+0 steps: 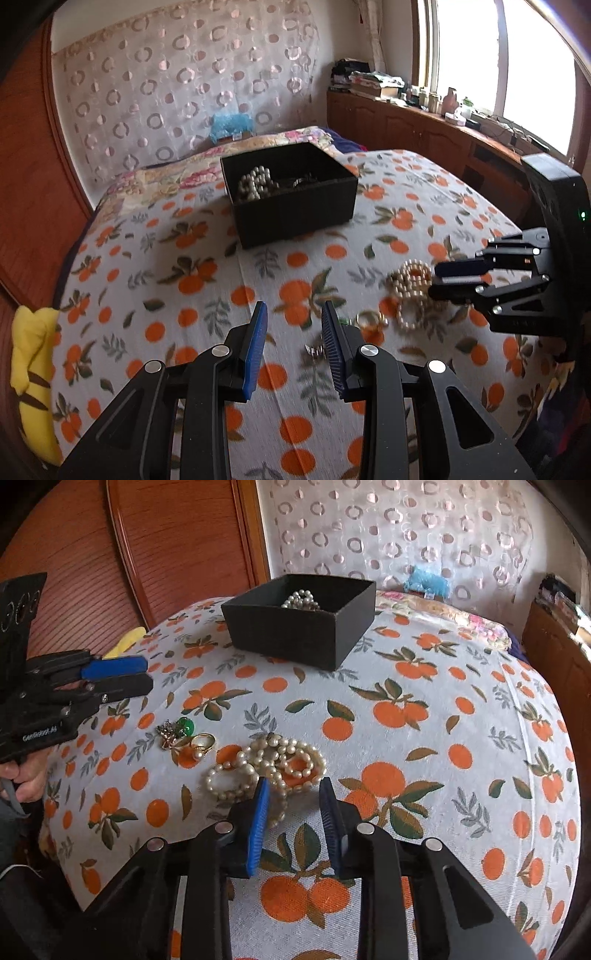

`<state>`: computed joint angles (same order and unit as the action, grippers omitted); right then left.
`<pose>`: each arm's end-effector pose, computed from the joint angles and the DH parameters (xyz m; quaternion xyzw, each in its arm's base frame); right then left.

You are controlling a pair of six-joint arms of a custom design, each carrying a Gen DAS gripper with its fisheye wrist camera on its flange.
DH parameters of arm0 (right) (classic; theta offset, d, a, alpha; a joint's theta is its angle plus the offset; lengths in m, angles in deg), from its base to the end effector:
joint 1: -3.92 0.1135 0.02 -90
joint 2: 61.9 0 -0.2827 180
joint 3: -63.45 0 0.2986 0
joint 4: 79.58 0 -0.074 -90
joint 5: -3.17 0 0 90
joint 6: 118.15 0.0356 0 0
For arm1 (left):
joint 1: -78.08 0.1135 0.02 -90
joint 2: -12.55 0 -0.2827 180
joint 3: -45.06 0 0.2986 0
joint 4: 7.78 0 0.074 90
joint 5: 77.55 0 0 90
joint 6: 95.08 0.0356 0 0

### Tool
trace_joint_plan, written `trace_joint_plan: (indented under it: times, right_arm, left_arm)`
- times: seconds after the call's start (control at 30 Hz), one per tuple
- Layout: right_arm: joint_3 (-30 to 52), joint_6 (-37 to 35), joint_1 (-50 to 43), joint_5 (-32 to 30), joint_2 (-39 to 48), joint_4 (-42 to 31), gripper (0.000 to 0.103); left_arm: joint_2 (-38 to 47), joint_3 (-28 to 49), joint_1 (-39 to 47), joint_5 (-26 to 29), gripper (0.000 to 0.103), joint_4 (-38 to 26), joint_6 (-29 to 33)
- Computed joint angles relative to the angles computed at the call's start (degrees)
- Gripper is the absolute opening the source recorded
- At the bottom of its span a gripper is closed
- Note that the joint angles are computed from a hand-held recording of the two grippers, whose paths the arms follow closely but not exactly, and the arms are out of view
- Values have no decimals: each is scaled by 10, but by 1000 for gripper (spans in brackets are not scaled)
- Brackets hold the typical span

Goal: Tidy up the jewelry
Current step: 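Grasp the cream pearl necklace with the right gripper while the left gripper grasps the green pendant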

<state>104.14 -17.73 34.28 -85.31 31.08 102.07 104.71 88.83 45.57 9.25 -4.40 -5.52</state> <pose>0.2480 0.1442 0.0749 -0.1586 0.9281 0.1056 0.3200 0.2594 -0.1630 0.0953 0.2448 0.8906 -0.0837 0.3741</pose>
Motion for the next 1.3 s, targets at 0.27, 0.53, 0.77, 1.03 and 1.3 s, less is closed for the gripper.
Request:
trace_joint_plan:
  times: [0.27,0.53,0.77,1.03,1.3]
  right_arm:
    - [3,-7,22,65,4,-8,11]
    - [1,-5,21,64,4,-3,11]
    - [-1,-4,17,58,3,-1,10]
    - [0,-4,17,57,4,-1,10]
    - [0,-4,17,58,3,-1,10]
  left_arm:
    - [12,-23,-16,6,29,5,-12]
    - [31,-9,-35,1,29,2,-21]
    - [54,15,-49,-14,29,-1,-21]
    - [60,35,-44,-7,29,-5,-16]
    - [103,94,-26,23,29,-60,1]
